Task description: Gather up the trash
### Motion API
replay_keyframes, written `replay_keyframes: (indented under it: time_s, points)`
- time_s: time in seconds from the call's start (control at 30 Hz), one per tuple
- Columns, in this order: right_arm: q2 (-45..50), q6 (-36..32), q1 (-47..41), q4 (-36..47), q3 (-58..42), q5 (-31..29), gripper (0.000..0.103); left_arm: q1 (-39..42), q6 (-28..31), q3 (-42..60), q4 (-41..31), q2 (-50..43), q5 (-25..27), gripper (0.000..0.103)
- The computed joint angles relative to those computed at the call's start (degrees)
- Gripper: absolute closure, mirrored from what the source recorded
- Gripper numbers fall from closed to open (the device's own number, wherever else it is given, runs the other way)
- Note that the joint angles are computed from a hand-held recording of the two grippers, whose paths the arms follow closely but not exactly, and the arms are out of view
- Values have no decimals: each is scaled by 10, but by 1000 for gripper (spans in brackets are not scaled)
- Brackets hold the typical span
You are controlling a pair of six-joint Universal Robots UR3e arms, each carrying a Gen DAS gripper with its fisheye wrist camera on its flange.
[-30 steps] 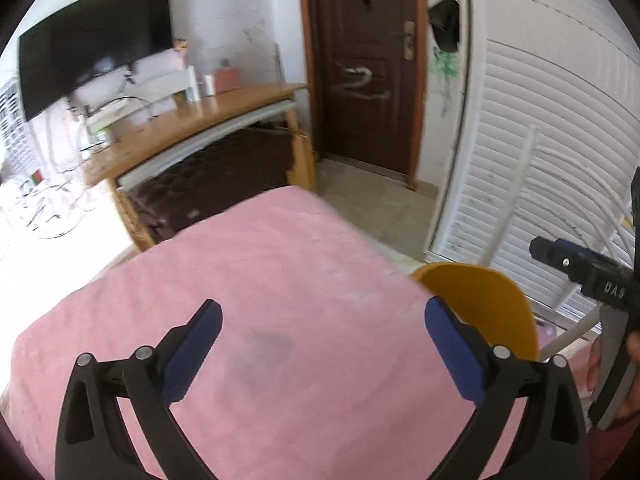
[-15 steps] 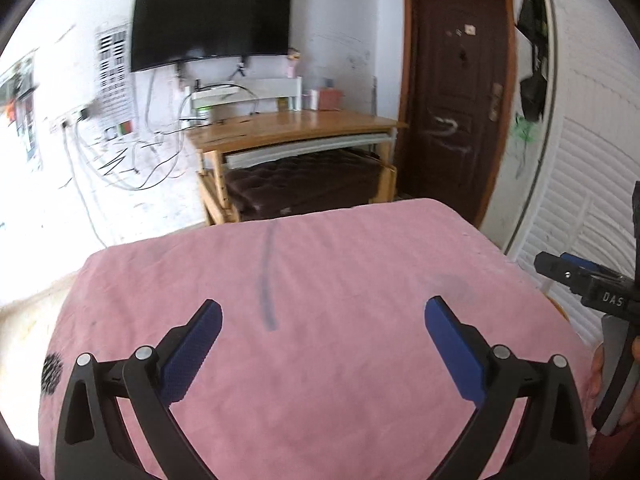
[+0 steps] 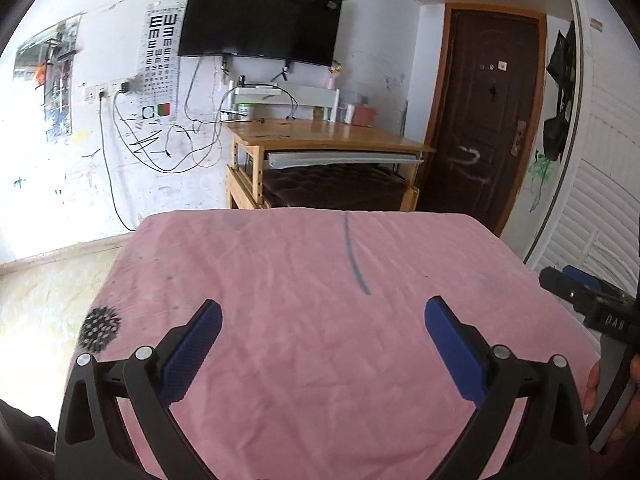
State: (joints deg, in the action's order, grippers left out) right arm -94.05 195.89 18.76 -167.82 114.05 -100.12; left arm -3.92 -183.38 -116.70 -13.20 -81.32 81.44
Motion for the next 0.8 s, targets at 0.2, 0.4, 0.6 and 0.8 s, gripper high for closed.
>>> replay_keyframes:
  time_s: [0.2,0.4,0.6,0.8]
  points:
    - [12,17,61,-36,17,-77,6,18,3,-16,-5,39,-27,7]
    - [11,20,65,-54,34,-88,6,4,0,-28,-12,50,-25,7]
    - [9,24,64,-57,41,-89,6,-1,0,-45,-9,59,-20,7]
    - [0,24,65,-60,50,-96,6,6,1,-47,-14,68,-30,7]
